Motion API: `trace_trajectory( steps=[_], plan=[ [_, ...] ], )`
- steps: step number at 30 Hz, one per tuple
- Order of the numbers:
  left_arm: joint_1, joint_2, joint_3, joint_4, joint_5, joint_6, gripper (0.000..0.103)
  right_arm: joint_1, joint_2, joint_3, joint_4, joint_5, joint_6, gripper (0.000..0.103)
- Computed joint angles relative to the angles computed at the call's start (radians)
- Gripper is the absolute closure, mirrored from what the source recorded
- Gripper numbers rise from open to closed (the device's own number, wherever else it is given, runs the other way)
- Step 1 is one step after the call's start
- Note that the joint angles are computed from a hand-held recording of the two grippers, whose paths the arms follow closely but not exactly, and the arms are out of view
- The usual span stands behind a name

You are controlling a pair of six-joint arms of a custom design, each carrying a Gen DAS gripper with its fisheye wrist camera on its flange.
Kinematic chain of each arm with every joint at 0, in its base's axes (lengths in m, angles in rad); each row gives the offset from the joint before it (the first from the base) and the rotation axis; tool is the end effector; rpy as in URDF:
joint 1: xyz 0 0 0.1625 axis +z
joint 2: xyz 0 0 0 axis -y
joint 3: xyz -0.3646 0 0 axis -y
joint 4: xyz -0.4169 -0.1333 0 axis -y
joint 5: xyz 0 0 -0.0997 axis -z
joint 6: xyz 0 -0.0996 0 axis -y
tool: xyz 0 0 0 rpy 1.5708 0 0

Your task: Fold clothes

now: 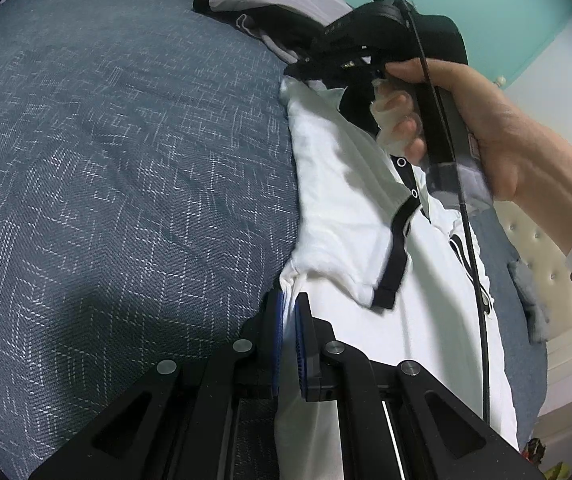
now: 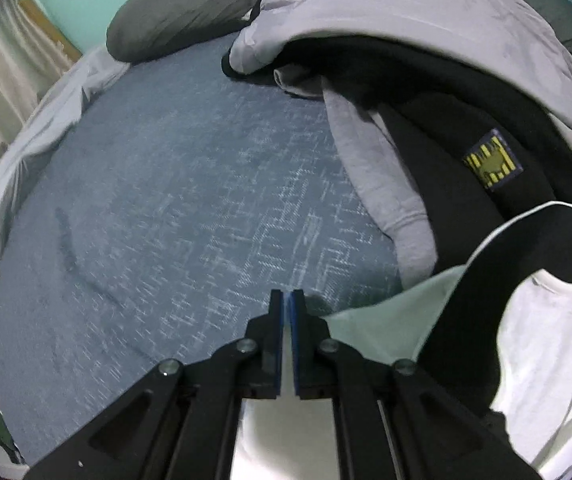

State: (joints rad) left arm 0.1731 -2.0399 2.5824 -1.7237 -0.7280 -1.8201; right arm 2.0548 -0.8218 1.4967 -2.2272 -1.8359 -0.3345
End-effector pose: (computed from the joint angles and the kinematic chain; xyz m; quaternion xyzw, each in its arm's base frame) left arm -0.2196 -0.2492 0.1733 -0.1103 0.8920 -0.4077 0.1612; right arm 0.4074 -0.5446 0.0711 0.3955 -0.9088 0.0007 0.1325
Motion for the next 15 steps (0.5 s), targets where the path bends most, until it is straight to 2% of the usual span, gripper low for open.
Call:
trace_trajectory(
  steps=[2,6,9,11,13,15],
  plan=[
    [0.001,-0.003,0.001,-0.002,0.0,0.003,0.097,-0.006,-0.002,-0.01,0.022,0.033,0.018,0.099],
    [0.006,0.002,0.001,-0.012,0.001,0.011,0.097,-0.01,-0.025,-0.003,0.007,0.077,-0.004,0.099],
    [0.012,0.005,0.002,-0.023,0.003,0.019,0.097,-0.009,-0.02,-0.028,0.055,0.077,-0.019,0.099],
    [0.013,0.001,0.004,-0.024,0.003,0.026,0.097,-0.006,-0.008,-0.049,0.101,0.065,-0.032,0.095],
    [0.014,-0.002,0.005,-0.025,0.003,0.029,0.097,-0.004,-0.014,-0.038,0.116,0.057,-0.068,0.081],
    [0.014,0.0,0.003,-0.019,0.002,0.028,0.097,0.006,-0.02,-0.026,0.128,0.023,-0.096,0.073]
  ],
)
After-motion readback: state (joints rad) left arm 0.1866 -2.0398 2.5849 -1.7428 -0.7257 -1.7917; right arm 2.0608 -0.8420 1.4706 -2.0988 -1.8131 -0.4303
